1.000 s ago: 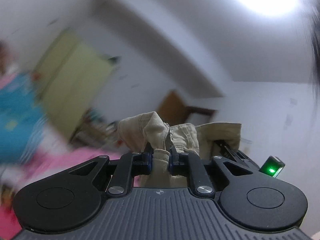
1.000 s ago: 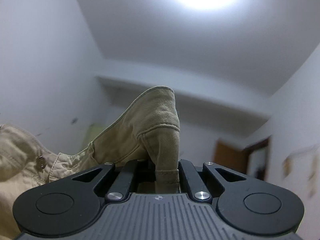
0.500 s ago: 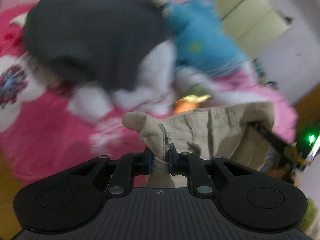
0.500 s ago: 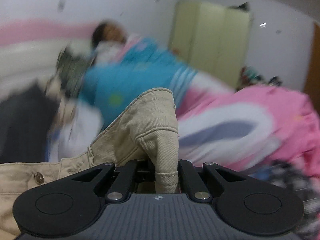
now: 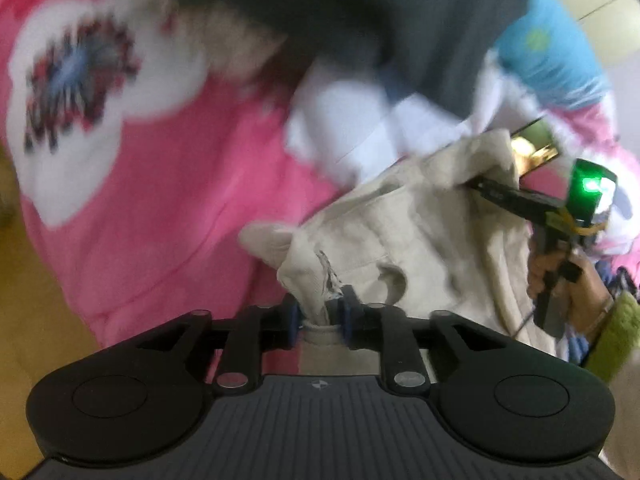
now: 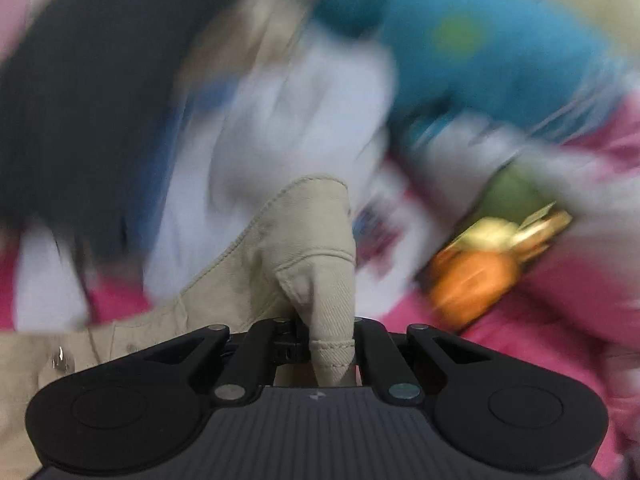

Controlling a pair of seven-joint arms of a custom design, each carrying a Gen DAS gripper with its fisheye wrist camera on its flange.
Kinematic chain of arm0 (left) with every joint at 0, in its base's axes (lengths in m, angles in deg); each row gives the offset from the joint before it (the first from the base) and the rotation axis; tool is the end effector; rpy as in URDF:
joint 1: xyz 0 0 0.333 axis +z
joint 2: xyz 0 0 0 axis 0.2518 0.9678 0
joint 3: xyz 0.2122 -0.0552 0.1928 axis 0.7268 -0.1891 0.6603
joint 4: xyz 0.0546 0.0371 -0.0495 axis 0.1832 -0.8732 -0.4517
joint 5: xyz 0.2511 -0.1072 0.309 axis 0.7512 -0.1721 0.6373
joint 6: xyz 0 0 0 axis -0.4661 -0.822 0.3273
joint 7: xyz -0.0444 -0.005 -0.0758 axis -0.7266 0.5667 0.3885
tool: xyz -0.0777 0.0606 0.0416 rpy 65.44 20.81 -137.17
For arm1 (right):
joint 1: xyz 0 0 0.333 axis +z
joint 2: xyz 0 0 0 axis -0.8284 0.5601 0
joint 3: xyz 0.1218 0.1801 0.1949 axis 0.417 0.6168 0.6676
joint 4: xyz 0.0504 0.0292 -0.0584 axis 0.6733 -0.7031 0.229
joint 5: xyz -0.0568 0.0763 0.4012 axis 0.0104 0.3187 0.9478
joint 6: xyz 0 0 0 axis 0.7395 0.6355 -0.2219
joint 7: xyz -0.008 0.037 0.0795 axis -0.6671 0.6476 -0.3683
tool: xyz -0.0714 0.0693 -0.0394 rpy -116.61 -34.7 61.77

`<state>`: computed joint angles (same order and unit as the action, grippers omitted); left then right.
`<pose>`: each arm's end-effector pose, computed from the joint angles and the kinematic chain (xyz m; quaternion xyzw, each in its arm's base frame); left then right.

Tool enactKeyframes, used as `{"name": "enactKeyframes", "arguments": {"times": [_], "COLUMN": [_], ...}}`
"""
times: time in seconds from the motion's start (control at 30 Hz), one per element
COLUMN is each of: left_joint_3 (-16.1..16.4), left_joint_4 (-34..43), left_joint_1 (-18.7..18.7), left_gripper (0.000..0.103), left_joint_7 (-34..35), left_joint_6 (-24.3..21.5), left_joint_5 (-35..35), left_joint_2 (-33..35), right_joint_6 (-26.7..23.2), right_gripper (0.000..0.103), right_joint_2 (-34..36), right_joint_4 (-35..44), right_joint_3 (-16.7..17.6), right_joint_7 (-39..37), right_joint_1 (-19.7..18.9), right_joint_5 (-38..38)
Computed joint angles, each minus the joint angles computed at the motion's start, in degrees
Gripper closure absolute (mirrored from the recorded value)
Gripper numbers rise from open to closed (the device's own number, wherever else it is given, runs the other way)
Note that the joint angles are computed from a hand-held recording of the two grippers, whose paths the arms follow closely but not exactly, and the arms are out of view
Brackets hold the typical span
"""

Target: Fold clothes

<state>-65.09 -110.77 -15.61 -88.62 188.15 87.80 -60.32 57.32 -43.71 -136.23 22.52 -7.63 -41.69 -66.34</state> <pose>0.2973 -0.4747 0.5601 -0.9266 0.2232 -0.2988 0.0487 0.6114 0.2092 0.5333 -0.9244 0.2096 -0.1683 0.2706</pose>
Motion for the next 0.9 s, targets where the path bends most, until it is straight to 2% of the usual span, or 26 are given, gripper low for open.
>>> {"name": "enactKeyframes", "arguments": {"times": [0.03, 0.1, 0.13, 0.17, 0.23, 0.27, 0.33, 0.37, 0.47, 0.5, 0.53, 0.6, 0.63, 0.73, 0.8, 0.9], "left_joint_3": [0.78, 0.95, 0.72, 0.47, -0.01, -0.39, -2.28, -3.53, -7.07, -8.11, -9.04, -9.81, -9.87, -10.77, -11.42, -11.72], "left_joint_4": [-2.46, -5.34, -6.37, -7.65, -10.65, -13.17, -17.87, -19.40, -21.00, -21.22, -21.19, -20.29, -19.13, -12.24, -7.79, -0.67], "left_joint_1": [-0.16, 0.15, 0.40, 0.74, 1.59, 2.30, 4.68, 6.31, 10.49, 11.69, 12.79, 13.67, 13.61, 12.93, 12.10, 9.67], "left_gripper": [0.065, 0.055, 0.051, 0.047, 0.043, 0.036, 0.034, 0.034, 0.036, 0.045, 0.053, 0.084, 0.090, 0.094, 0.094, 0.094], "left_joint_7": [0.05, -0.01, -0.17, -0.73, -2.83, -5.76, -13.93, -17.76, -24.93, -27.14, -29.15, -30.49, -29.78, -24.65, -21.63, -14.01], "left_joint_6": [2.37, 4.22, 4.78, 5.82, 9.13, 12.77, 20.26, 22.57, 24.06, 24.01, 23.59, 21.60, 19.42, 8.18, 1.82, -8.31], "left_joint_5": [-1.48, -2.39, -2.62, -2.88, -3.57, -3.78, -3.57, -3.26, -1.59, -0.89, -0.15, 1.11, 1.62, 4.38, 6.47, 6.98], "left_joint_2": [-1.67, -4.57, -5.89, -7.23, -9.83, -11.56, -14.70, -15.69, -16.81, -16.96, -16.93, -16.70, -16.44, -15.06, -13.66, -8.53], "right_joint_6": [0.66, 2.19, 2.34, 2.04, 1.11, -0.19, -4.92, -7.68, -13.23, -14.00, -14.42, -14.09, -13.06, -10.46, -9.06, -7.49], "right_gripper": [0.087, 0.070, 0.058, 0.051, 0.047, 0.045, 0.045, 0.045, 0.045, 0.045, 0.045, 0.045, 0.045, 0.046, 0.046, 0.046], "right_joint_2": [0.82, 1.63, 1.12, 0.52, -1.81, -3.02, -5.20, -6.28, -8.95, -9.49, -10.11, -11.24, -11.63, -12.87, -13.84, -14.31], "right_joint_4": [-0.40, -1.00, -0.84, -0.58, -0.71, -0.50, 0.52, 0.92, 0.42, -0.25, -1.09, -3.19, -4.45, -6.85, -7.62, -8.07], "right_joint_3": [-0.03, -0.06, -0.13, -0.26, -0.74, -1.09, -1.98, -2.49, -3.53, -3.65, -3.72, -3.64, -3.45, -3.23, -3.68, -4.27], "right_joint_7": [0.80, 2.62, 4.00, 5.56, 8.33, 10.24, 14.53, 16.28, 20.10, 20.79, 21.01, 20.71, 20.32, 17.81, 15.25, 13.16], "right_joint_1": [0.38, 0.90, 0.94, 0.88, 0.26, -0.09, -0.93, -1.38, -2.20, -2.27, -2.28, -2.10, -1.88, -0.97, -0.27, 0.16], "right_joint_5": [-2.94, -7.38, -8.41, -9.17, -8.30, -7.93, -6.17, -4.51, -1.53, -1.28, -1.26, -1.87, -2.58, -3.00, -0.57, 1.84]}}
